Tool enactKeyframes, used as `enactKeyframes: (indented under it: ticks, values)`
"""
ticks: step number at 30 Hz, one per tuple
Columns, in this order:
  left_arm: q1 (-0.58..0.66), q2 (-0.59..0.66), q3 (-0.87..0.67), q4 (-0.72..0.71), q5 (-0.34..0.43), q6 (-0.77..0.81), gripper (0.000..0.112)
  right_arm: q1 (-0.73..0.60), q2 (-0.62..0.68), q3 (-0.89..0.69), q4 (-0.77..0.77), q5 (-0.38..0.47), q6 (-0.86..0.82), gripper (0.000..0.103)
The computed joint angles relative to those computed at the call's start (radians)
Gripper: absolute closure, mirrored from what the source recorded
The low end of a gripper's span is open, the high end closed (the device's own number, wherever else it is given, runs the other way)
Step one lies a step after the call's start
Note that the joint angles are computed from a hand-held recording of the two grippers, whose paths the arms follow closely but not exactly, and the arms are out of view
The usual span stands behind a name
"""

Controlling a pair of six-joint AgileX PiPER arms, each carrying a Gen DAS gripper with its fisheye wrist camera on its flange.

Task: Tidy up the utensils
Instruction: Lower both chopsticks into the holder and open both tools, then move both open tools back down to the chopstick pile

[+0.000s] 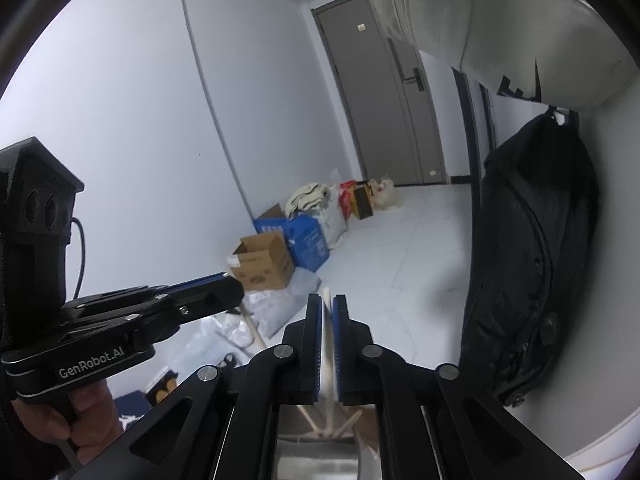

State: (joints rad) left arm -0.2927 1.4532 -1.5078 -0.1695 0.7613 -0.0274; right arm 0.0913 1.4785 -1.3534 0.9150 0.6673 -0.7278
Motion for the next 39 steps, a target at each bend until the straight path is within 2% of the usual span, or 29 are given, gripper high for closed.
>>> enactKeyframes:
  ticks: [4,9,12,16,18,21,24,25,28,35,38,39]
  values:
    - [0.009,0.003,-0.001,-0.031,0.036,0.035,0.112,-0.017,-0.001,0.019,0.018,0.018,-0.017,0.096]
    - [0.005,-0.021,-0.001,0.023,0.083,-0.018,0.112,-0.079,-0.038,0.073,0.059,0.052,-0.013,0.094]
    - [-0.007,-0.052,0.025,0.06,0.074,-0.06,0.111,-0.114,-0.065,0.099,0.066,0.069,-0.004,0.093]
    - [-0.046,-0.095,0.059,0.156,0.075,-0.16,0.109,-0.142,-0.098,0.127,0.075,0.082,0.006,0.081]
    - [-0.059,-0.109,0.068,0.187,0.082,-0.196,0.093,-0.149,-0.123,0.144,0.075,0.092,0.01,0.078]
    - [-0.086,-0.158,0.116,0.246,0.055,-0.265,0.077,-0.151,-0.168,0.179,0.076,0.102,0.002,0.072]
    - [-0.141,-0.202,0.15,0.352,0.057,-0.368,0.071,-0.149,-0.219,0.227,0.087,0.101,-0.011,0.06]
    - [-0.149,-0.208,0.155,0.368,0.058,-0.383,0.069,-0.149,-0.233,0.236,0.088,0.105,-0.011,0.059]
    - [-0.192,-0.239,0.182,0.445,0.071,-0.457,0.054,-0.142,-0.28,0.276,0.082,0.105,-0.002,0.055]
    - [-0.268,-0.306,0.265,0.569,0.089,-0.602,0.051,-0.123,-0.374,0.369,0.066,0.101,0.014,0.043]
    - [-0.297,-0.331,0.31,0.613,0.097,-0.668,0.041,-0.112,-0.404,0.403,0.047,0.102,0.026,0.035]
    - [-0.307,-0.344,0.337,0.632,0.091,-0.697,0.041,-0.109,-0.414,0.415,0.041,0.101,0.03,0.033]
